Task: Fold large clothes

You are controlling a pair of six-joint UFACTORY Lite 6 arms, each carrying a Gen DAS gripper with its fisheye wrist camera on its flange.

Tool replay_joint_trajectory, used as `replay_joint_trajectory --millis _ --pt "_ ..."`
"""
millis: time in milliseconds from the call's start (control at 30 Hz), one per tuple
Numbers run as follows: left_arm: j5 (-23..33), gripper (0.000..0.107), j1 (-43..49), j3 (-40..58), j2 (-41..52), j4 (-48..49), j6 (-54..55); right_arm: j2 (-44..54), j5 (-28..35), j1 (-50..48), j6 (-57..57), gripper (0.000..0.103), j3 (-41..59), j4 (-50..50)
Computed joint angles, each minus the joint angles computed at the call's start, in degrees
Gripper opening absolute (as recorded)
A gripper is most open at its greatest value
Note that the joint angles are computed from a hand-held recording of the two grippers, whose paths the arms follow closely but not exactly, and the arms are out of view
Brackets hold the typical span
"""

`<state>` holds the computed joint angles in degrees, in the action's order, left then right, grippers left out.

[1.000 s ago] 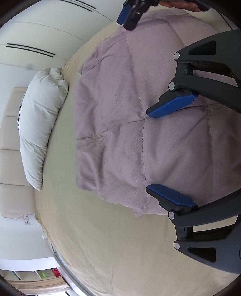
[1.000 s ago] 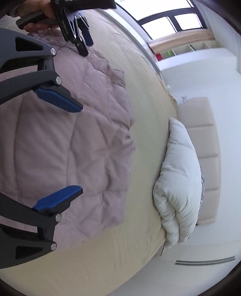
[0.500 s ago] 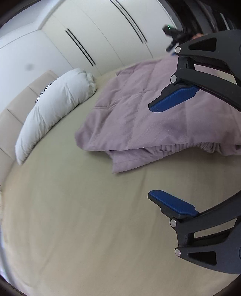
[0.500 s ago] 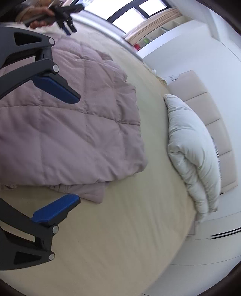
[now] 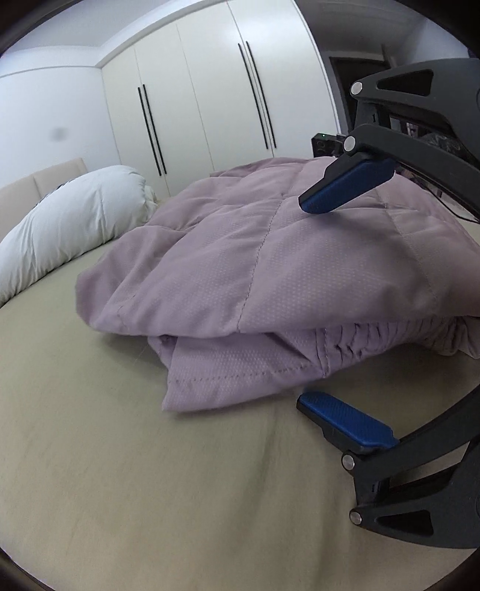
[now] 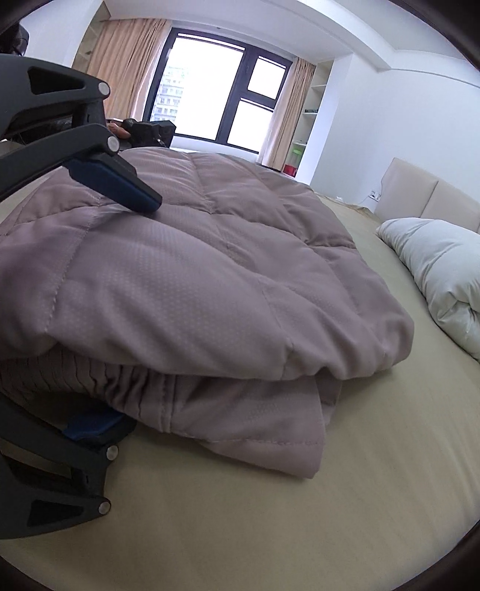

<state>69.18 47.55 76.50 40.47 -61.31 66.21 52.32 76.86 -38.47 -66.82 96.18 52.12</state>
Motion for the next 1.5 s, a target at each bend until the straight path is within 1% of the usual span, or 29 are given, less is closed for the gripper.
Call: replay_joint_trajectory --millis 100,133,200,267,300,333,367,400,433,467,500,533,567,600,700,800,867,900,967,1000,1033,1067,1133,1200,1233,1333,1400,1467,1500 --pt "-0.4 0.092 -3.9 0.2 -0.2 1.1 0.2 4.0 3.3 0.6 1.7 0.091 5.3 0.0" --pt "0.9 0.089 -4.2 1.2 1.0 1.1 -0.3 5.3 4.1 1.0 2.1 0.091 6.9 0.0" --pt "3.0 0.087 -4.3 3.5 3.9 0.6 -1.5 8.7 6.0 2.5 4.3 0.091 12.1 0.1" --pt "3.7 0.087 -4.6 4.7 5.4 0.3 -2.2 11.9 7.0 5.0 6.9 0.091 17.9 -0.6" --pt "3.4 0.085 -5.1 4.6 5.3 0.2 -2.5 12.8 6.7 6.3 7.9 0.091 20.0 -1.1" --pt "2.6 0.077 -5.8 4.0 4.8 -0.1 -2.6 13.3 6.1 7.5 8.8 0.091 21.2 -1.1" --pt "1.9 0.072 -6.4 3.1 4.1 -0.3 -2.5 13.1 5.4 8.4 9.1 0.091 21.2 -0.4" --pt "1.6 0.063 -6.2 1.6 3.1 -0.4 -1.4 12.1 4.4 9.0 8.7 0.090 19.7 0.1" --pt "1.6 0.055 -5.6 -0.2 2.0 -0.7 -0.5 11.0 3.4 9.3 7.6 0.086 18.0 0.5" --pt "2.1 0.053 -4.7 -1.7 0.9 -1.0 0.2 9.6 2.8 9.2 6.2 0.079 15.9 1.0" --pt "2.3 0.048 -4.2 -3.6 -0.3 -1.5 1.1 7.4 2.1 8.8 4.3 0.076 12.4 1.6" --pt "2.6 0.046 -3.2 -5.9 -2.5 -1.2 1.7 4.8 1.6 8.3 2.4 0.069 8.9 2.2" --pt "2.9 0.045 -2.1 -8.7 -5.2 -0.6 2.6 1.9 1.0 7.7 0.6 0.063 5.2 2.4" --pt "3.6 0.044 -0.7 -11.4 -7.9 0.3 3.6 -1.6 0.4 7.1 -1.4 0.061 0.7 2.4" --pt "8.3 0.043 6.4 -19.2 -16.3 5.1 6.7 -13.7 -1.7 5.6 -6.7 0.055 -14.0 1.8" --pt "14.7 0.043 17.7 -24.4 -23.4 13.5 10.5 -25.3 -0.4 2.1 -11.4 0.053 -28.1 0.6" --pt "18.5 0.044 26.2 -24.8 -24.6 20.6 14.1 -33.4 1.2 -1.3 -14.7 0.053 -38.2 -1.5" --pt "19.0 0.044 30.4 -25.1 -24.7 24.6 16.7 -36.7 1.9 -3.1 -16.0 0.053 -42.8 -2.5" --pt "17.5 0.046 35.4 -25.5 -22.6 29.8 19.0 -40.9 2.4 -6.5 -18.4 0.053 -50.4 -5.3" --pt "15.6 0.050 37.5 -25.2 -19.7 32.0 19.9 -42.2 1.2 -7.9 -20.2 0.053 -53.6 -6.9" --pt "13.7 0.058 38.9 -24.5 -15.8 33.4 20.8 -42.2 -1.3 -8.9 -22.2 0.056 -56.5 -7.7" --pt "13.4 0.061 40.3 -22.4 -10.4 34.1 20.8 -40.5 -4.1 -10.1 -24.2 0.063 -58.3 -7.6" --pt "15.3 0.063 42.4 -18.2 -2.5 33.5 20.4 -31.9 -6.1 -12.1 -26.9 0.069 -57.3 -5.4" --pt "14.6 0.063 43.2 -19.0 -3.8 33.3 21.1 -26.4 -5.5 -12.5 -27.5 0.069 -55.0 -2.5" --pt "13.7 0.064 43.6 -20.2 -6.1 33.4 21.6 -26.6 -5.8 -12.1 -26.6 0.069 -55.1 -1.8" --pt "13.7 0.064 47.5 -19.7 -10.0 35.2 21.4 -34.6 -8.1 -11.9 -23.0 0.074 -58.3 -2.5" --pt "12.4 0.065 48.9 -21.3 -15.8 34.2 21.5 -41.4 -8.5 -12.7 -19.6 0.076 -60.3 -3.9" --pt "13.5 0.065 55.8 -20.5 -21.8 34.3 27.2 -49.2 -8.3 -18.4 -18.4 0.077 -62.0 -8.1" --pt "13.9 0.067 60.8 -20.2 -26.0 33.3 31.7 -53.5 -8.8 -20.0 -18.9 0.077 -63.0 -8.5"
